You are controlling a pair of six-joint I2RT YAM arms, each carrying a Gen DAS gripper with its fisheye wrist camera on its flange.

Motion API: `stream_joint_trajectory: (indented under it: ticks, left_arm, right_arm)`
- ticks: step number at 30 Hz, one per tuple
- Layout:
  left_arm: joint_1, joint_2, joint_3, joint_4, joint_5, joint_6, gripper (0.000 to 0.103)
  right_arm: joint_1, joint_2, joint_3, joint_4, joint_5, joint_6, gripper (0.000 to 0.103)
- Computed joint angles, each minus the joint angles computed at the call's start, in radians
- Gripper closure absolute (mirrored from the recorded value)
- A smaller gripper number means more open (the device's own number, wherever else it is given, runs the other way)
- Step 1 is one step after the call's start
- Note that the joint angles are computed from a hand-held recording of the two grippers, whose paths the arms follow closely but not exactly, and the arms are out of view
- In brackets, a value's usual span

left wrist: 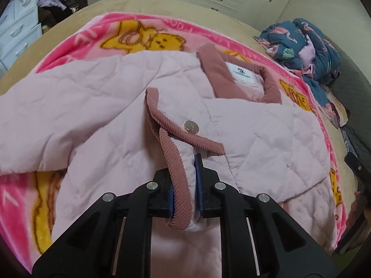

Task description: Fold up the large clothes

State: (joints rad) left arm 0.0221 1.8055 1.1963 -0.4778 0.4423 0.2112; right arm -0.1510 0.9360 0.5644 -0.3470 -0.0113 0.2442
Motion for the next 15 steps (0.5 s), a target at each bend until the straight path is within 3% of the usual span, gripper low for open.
stream_joint_trajectory:
  ticks: [9,12,15]
  left_arm:
    - [-0.002,0.022,-0.013,0.014,-0.008,-0.008,0.09]
    - [-0.006,0.031,-0.013,0.019,-0.014,-0.012,0.088]
    - [-0.012,0.026,-0.021,0.029,-0.031,-0.017,0.088]
  right_arm:
    - [-0.133,0.39,0.038,0.115,-0.059,-0.07,0.009]
    - [-0.166,0.43,0.014,0.167,-0.085,-0.068,0.009]
    - [-0.135,0.405,0.013,0.146,-0.043,-0.058,0.009]
